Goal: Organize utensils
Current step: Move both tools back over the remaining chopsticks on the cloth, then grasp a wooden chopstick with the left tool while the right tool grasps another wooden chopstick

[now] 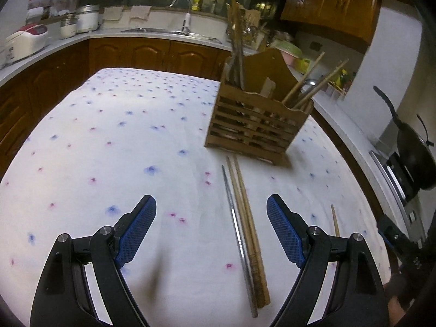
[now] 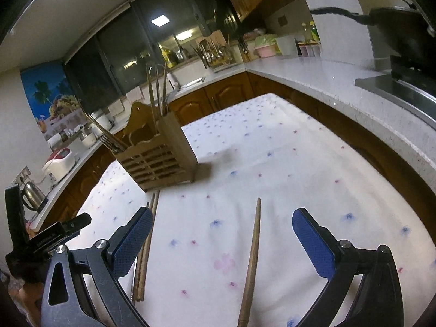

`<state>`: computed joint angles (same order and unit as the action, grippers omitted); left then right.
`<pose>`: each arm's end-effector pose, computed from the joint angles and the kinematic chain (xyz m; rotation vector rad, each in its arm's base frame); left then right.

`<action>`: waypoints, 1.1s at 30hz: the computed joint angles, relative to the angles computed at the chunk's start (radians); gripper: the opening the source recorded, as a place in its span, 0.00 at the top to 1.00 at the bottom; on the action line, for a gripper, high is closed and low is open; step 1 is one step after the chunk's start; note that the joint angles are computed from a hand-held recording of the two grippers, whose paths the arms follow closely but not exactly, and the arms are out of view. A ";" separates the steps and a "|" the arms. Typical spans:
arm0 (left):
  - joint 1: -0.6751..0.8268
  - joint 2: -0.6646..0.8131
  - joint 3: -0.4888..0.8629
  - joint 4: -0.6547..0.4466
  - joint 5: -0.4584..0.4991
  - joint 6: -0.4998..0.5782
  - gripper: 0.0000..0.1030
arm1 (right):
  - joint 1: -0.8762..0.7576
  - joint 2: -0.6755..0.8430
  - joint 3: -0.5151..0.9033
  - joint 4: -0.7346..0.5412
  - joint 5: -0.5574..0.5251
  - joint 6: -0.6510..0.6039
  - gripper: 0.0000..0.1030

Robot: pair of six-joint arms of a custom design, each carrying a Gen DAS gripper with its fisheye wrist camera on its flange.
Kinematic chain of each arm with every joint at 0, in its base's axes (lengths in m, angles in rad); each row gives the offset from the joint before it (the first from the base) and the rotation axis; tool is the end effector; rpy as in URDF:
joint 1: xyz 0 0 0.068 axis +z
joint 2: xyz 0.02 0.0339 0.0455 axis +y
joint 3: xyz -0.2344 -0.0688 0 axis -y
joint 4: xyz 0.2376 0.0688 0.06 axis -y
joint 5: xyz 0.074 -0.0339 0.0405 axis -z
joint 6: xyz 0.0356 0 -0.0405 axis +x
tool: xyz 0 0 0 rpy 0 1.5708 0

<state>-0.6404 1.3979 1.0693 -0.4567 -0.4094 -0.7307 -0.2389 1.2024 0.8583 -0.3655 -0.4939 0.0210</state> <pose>0.2485 -0.1675 0.2491 -0.2987 2.2677 -0.2315 0.2560 -0.0450 0.2399 0.0325 2.2165 0.4418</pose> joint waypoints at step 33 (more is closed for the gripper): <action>0.080 0.696 0.695 -0.219 0.181 0.267 0.76 | 0.046 0.295 0.159 -0.069 0.127 -0.105 0.63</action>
<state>-0.5606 2.0940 1.7643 -0.6761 -0.2286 -0.4634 -0.1928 1.4976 1.0174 -0.4345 -0.3671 -0.0841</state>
